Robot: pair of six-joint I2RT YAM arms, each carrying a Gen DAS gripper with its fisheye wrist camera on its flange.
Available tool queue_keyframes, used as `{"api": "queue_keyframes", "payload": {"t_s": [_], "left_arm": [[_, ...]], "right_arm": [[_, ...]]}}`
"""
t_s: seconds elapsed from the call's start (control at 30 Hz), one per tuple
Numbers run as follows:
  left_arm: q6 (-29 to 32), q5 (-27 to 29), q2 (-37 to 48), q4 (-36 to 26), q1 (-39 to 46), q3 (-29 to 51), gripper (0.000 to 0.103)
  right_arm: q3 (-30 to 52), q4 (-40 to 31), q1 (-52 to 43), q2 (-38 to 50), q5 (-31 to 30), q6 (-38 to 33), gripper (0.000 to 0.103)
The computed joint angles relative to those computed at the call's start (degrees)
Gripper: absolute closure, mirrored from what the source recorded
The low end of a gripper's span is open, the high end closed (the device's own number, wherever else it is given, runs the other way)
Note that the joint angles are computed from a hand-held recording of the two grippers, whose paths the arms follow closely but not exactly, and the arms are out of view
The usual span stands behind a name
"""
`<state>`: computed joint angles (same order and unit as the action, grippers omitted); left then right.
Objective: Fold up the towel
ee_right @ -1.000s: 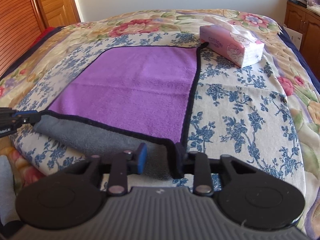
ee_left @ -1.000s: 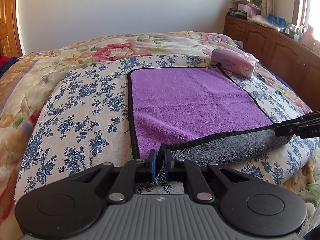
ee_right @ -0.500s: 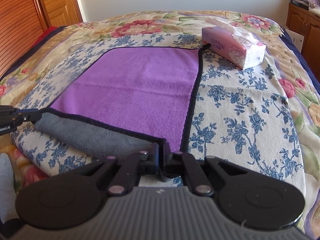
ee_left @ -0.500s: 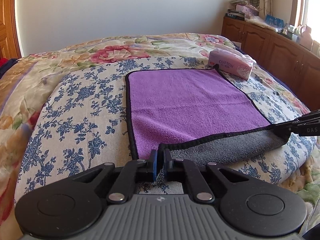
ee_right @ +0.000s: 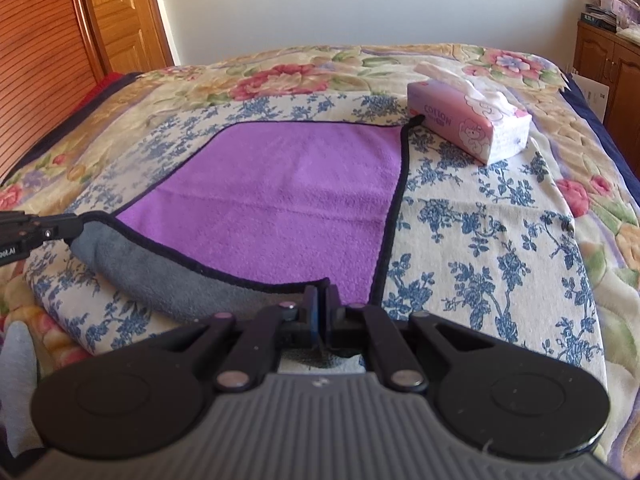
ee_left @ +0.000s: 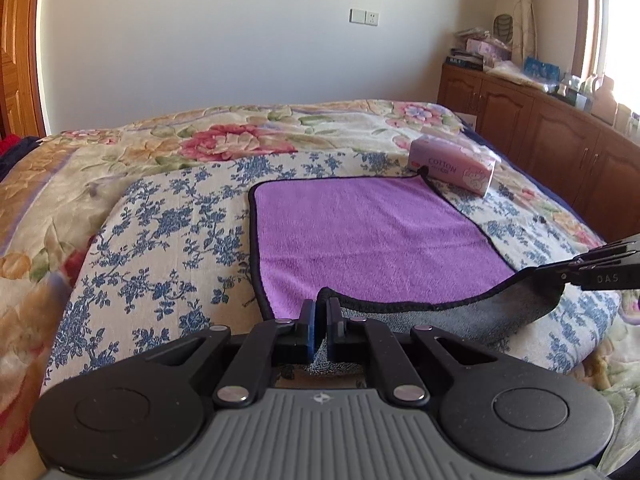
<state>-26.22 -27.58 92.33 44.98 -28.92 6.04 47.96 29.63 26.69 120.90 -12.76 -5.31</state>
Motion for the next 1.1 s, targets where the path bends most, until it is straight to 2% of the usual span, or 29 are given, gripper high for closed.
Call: {"api": "queue_keyframes", "payload": {"t_s": [0.43,1.1], "left_arm": [[1.0,-1.0,-4.0,0.6,0.3,-0.8,0.097],[5.7,4.4,2.9,7.3,7.5,2.3,0.097]], "right_arm": [[-0.2,4.1,-0.6,-0.9,-1.1,0.8,0.099],[4.2,5.1,-1.2,1.0,-3.3,0.2,0.099]]}}
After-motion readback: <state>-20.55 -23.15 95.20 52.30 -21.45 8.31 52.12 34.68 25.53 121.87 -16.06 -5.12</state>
